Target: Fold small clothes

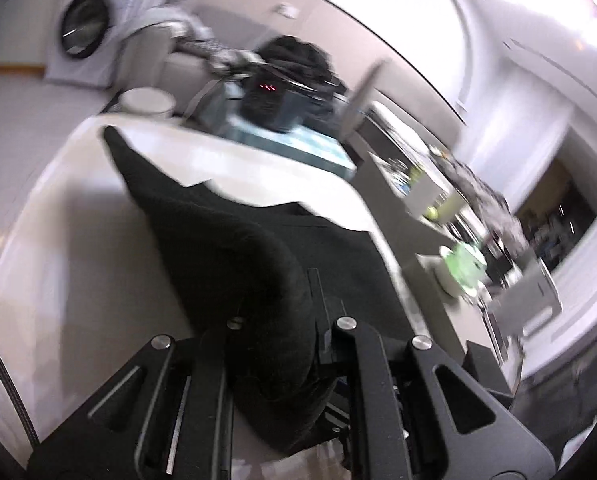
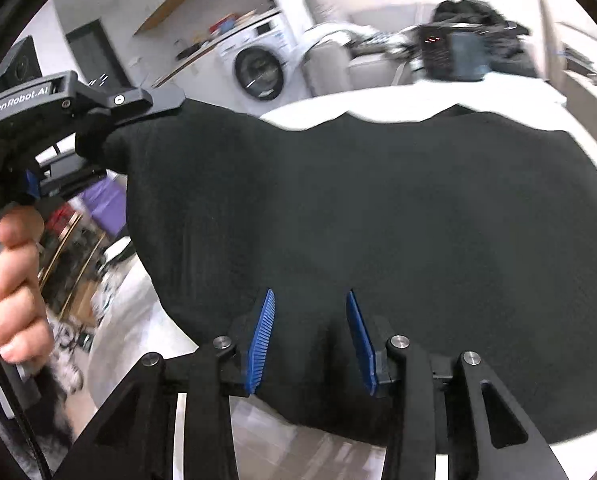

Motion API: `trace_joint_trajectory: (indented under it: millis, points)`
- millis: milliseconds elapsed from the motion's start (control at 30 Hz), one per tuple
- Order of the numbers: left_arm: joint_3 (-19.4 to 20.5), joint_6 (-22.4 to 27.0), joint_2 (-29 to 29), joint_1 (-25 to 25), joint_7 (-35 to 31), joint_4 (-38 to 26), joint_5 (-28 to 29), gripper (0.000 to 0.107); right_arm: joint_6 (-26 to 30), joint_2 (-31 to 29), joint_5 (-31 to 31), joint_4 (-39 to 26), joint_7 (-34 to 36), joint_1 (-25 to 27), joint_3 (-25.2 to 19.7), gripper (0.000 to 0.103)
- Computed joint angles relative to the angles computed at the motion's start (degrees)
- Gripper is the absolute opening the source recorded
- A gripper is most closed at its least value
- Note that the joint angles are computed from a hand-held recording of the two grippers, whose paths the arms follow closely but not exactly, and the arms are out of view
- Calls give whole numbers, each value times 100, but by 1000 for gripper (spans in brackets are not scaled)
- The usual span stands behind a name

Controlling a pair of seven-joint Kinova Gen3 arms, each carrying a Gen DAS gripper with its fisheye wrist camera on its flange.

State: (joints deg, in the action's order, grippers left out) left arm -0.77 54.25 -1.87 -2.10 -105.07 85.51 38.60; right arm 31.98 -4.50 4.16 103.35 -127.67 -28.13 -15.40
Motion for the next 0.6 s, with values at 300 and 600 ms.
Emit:
trace_joint_trajectory:
  millis: [300,600]
  points:
    - [1222,586,1779,1674,907,-2267,-1338,11,780,-1527,519,867,-796,1371,197,46]
    - [1336,921,1875,1644,634,-1774,-1069,67,570,-2074,-795,1590,648,801,1889,46]
